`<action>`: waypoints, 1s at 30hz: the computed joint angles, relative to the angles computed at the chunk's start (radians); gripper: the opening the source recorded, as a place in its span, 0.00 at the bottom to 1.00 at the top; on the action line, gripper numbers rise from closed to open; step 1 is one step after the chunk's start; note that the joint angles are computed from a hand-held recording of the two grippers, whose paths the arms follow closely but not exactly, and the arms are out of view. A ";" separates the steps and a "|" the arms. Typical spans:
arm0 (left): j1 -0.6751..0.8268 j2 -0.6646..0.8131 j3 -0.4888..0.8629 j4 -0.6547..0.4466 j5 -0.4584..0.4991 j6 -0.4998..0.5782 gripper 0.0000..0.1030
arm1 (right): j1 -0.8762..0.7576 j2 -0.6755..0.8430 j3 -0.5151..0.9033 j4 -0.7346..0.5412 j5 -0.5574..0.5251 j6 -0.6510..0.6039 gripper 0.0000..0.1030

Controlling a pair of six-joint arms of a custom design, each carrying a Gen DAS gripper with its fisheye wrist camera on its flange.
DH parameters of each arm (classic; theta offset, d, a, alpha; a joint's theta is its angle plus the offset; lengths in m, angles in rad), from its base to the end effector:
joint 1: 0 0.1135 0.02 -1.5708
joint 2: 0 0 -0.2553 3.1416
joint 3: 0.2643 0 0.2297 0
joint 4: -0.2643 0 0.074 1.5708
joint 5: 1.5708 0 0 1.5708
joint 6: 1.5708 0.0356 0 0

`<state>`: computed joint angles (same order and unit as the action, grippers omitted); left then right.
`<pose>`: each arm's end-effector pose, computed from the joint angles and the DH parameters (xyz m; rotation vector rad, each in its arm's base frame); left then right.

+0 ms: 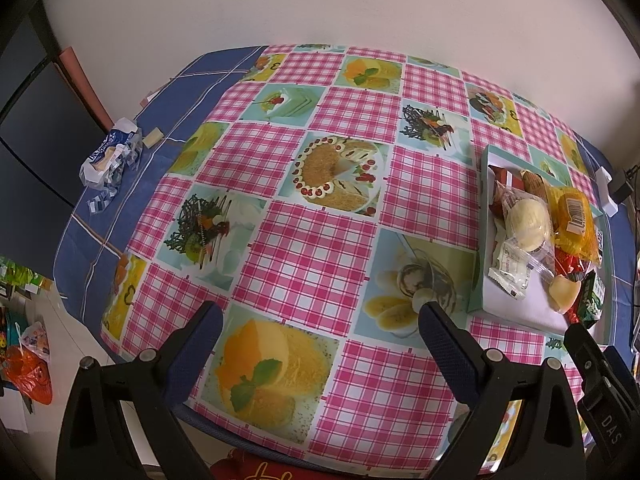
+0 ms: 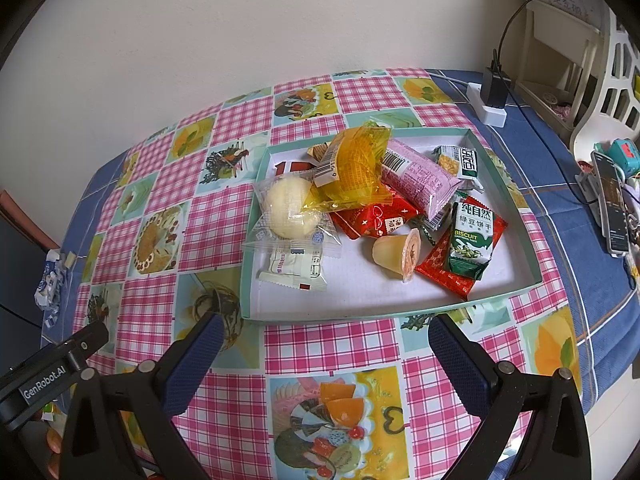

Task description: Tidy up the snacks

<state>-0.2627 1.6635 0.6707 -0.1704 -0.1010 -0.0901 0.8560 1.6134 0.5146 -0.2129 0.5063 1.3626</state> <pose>0.2505 -0.0636 0.1143 0.2064 2.7151 0.0367 0.1520 0.1488 0.0967 0.7298 2.4726 0.0037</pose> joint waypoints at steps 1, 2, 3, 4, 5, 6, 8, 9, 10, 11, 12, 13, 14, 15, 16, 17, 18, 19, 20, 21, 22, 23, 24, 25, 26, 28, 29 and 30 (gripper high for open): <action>0.000 0.000 0.000 0.000 0.000 0.000 0.96 | 0.000 0.000 0.000 -0.001 0.000 0.000 1.00; 0.000 0.000 0.000 0.000 0.001 0.001 0.96 | 0.001 0.000 0.001 -0.002 0.000 0.001 1.00; 0.001 0.000 0.000 0.000 0.002 0.001 0.96 | 0.001 0.000 0.001 -0.002 0.001 0.002 1.00; 0.001 0.000 0.000 0.000 0.001 0.001 0.96 | 0.002 0.000 0.001 -0.001 0.001 0.003 1.00; 0.001 0.001 0.001 0.001 0.001 0.000 0.96 | 0.001 0.000 0.000 0.000 0.001 0.001 1.00; 0.002 0.001 0.001 0.000 0.002 0.002 0.96 | 0.001 0.001 0.000 0.001 0.001 0.001 1.00; 0.004 0.002 0.003 -0.001 0.002 0.003 0.96 | 0.000 0.001 0.001 -0.001 0.000 0.001 1.00; 0.006 0.002 0.001 -0.001 0.004 0.004 0.96 | 0.000 0.001 0.001 -0.001 0.000 0.001 1.00; 0.007 0.002 0.002 -0.002 0.005 0.002 0.96 | -0.001 0.001 -0.001 0.001 -0.001 0.000 1.00; 0.008 0.002 0.003 -0.003 0.005 0.001 0.96 | -0.001 0.001 -0.001 0.001 -0.001 0.000 1.00; 0.008 0.003 0.003 -0.002 0.005 -0.002 0.96 | -0.001 0.001 -0.001 0.002 -0.001 -0.001 1.00; 0.008 0.004 0.003 -0.002 0.005 -0.003 0.96 | -0.002 0.001 -0.001 0.003 -0.001 -0.002 1.00; 0.009 0.005 0.004 -0.003 0.006 -0.002 0.96 | -0.003 0.000 -0.001 0.003 -0.002 -0.004 1.00; 0.010 0.005 0.004 -0.002 0.006 0.001 0.96 | -0.004 0.001 -0.001 0.003 -0.003 -0.004 1.00; 0.011 0.005 0.004 -0.003 0.006 0.001 0.96 | -0.002 0.002 -0.001 0.002 -0.003 -0.003 1.00; 0.009 0.006 0.005 -0.003 0.005 -0.003 0.96 | -0.002 0.004 -0.001 0.004 -0.003 -0.003 1.00; 0.009 0.006 0.005 -0.003 0.005 -0.003 0.96 | 0.000 0.005 -0.001 0.004 -0.003 -0.002 1.00; 0.010 0.006 0.005 -0.003 0.005 -0.003 0.96 | -0.001 0.005 -0.001 0.005 -0.003 -0.002 1.00; 0.010 0.006 0.005 -0.002 0.006 -0.002 0.96 | -0.001 0.006 0.000 0.005 -0.003 -0.002 1.00; 0.012 0.007 0.006 -0.002 0.007 0.001 0.96 | 0.000 0.006 -0.001 0.005 -0.002 0.000 1.00; 0.012 0.007 0.006 -0.002 0.007 0.001 0.96 | -0.001 0.007 -0.001 0.006 -0.003 -0.002 1.00; 0.013 0.007 0.006 -0.002 0.008 0.003 0.96 | -0.001 0.007 -0.001 0.006 -0.003 -0.002 1.00; 0.014 0.008 0.006 -0.003 0.008 0.003 0.96 | -0.001 0.007 -0.001 0.006 -0.003 -0.002 1.00; 0.015 0.008 0.007 -0.003 0.008 0.004 0.96 | -0.001 0.007 -0.001 0.006 -0.003 -0.002 1.00; 0.016 0.008 0.007 -0.003 0.009 0.005 0.96 | -0.001 0.007 -0.001 0.006 -0.003 -0.002 1.00; 0.019 0.007 0.007 -0.003 0.012 0.008 0.96 | -0.003 0.008 0.000 0.007 -0.003 -0.003 1.00; 0.020 0.007 0.007 -0.002 0.012 0.010 0.96 | -0.002 0.009 0.000 0.008 -0.003 -0.003 1.00; 0.017 0.007 0.006 0.000 0.011 0.007 0.96 | -0.002 0.009 0.000 0.008 -0.004 -0.002 1.00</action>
<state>-0.2453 1.6701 0.6768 -0.1706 -0.0902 -0.0832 0.8544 1.6228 0.5143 -0.2049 0.5028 1.3605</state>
